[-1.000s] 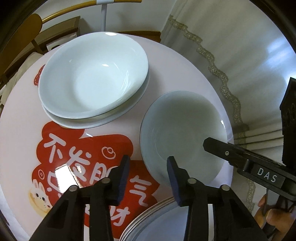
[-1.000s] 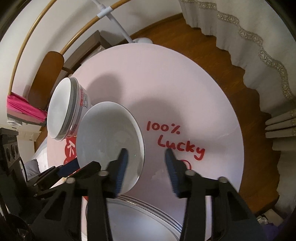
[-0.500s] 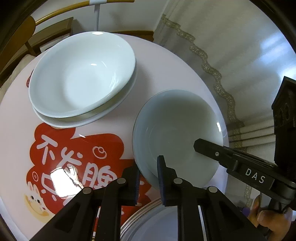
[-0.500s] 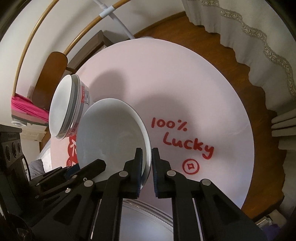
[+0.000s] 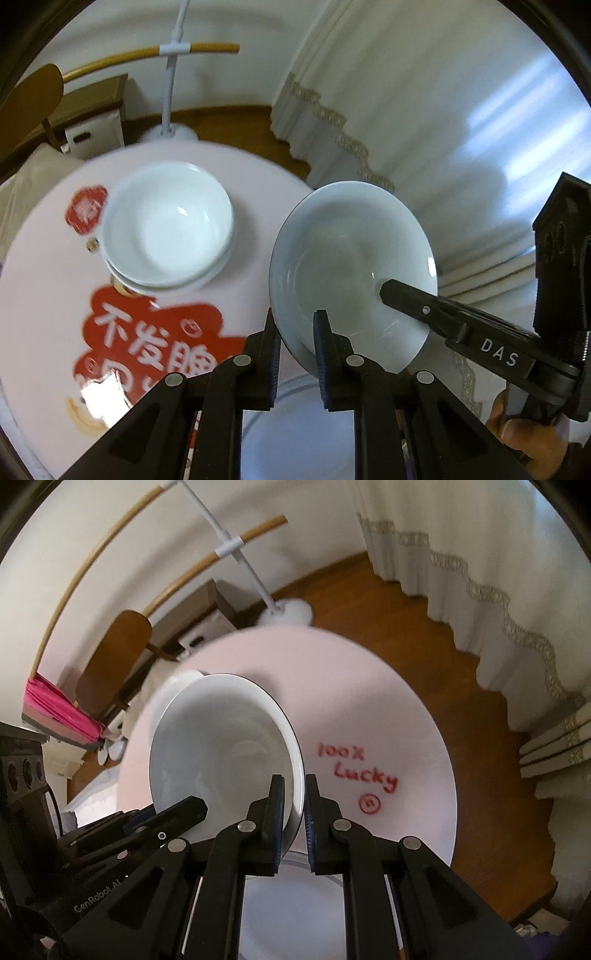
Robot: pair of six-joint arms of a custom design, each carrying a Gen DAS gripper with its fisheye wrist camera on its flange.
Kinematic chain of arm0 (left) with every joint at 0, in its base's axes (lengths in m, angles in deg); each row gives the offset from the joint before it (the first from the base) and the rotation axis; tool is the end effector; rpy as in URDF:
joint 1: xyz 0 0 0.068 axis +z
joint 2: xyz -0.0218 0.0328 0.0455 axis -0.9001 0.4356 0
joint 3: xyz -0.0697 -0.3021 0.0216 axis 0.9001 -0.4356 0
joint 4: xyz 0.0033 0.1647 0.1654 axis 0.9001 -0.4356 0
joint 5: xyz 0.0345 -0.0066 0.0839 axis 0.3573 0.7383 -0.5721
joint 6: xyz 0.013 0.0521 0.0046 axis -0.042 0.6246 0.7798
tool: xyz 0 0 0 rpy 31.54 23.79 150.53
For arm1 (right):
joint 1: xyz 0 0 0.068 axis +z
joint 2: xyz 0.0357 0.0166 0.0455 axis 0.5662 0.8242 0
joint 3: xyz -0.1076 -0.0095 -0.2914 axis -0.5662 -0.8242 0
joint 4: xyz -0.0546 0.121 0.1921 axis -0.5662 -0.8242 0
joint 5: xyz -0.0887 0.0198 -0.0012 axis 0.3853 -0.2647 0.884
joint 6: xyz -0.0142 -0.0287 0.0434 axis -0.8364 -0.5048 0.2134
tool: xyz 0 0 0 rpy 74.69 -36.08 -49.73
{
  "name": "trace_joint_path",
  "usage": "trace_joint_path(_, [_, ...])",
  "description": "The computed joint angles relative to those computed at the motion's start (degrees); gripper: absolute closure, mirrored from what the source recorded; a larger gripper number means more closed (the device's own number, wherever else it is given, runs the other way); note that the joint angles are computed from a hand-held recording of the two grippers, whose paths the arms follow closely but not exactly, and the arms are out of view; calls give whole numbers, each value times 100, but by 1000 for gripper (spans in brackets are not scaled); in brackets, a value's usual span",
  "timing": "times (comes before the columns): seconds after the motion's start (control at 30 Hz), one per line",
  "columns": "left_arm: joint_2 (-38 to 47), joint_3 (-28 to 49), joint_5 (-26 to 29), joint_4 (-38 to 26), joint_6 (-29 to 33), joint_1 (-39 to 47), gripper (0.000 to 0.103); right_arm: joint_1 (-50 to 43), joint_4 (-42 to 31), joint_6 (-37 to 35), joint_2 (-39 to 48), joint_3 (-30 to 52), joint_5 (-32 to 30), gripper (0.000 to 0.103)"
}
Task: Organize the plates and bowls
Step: 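Carry the gripped bowl with both grippers and lower it onto the bowl stack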
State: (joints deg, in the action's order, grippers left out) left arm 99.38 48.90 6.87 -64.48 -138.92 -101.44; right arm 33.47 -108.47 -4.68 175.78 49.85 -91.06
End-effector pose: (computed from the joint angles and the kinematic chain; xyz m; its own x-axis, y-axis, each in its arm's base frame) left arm 0.2971 -0.2176 0.3038 -0.7583 -0.5411 -0.3637 -0.4067 0.8286 -0.3848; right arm 0.3182 0.0113 0.2850 -0.8107 -0.4580 -0.3648 -0.5716 0.7541 0.3235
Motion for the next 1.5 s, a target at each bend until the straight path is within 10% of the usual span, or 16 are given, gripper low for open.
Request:
trace_joint_path(0.47, [-1514, -1565, -118, -37, 335, 965, 90, 1881, 1177, 1675, -70, -467, 203, 93])
trace_joint_path(1.5, [-844, -1426, 574, 173, 629, 1693, 90, 2816, 2031, 2356, 252, -887, 1391, 89])
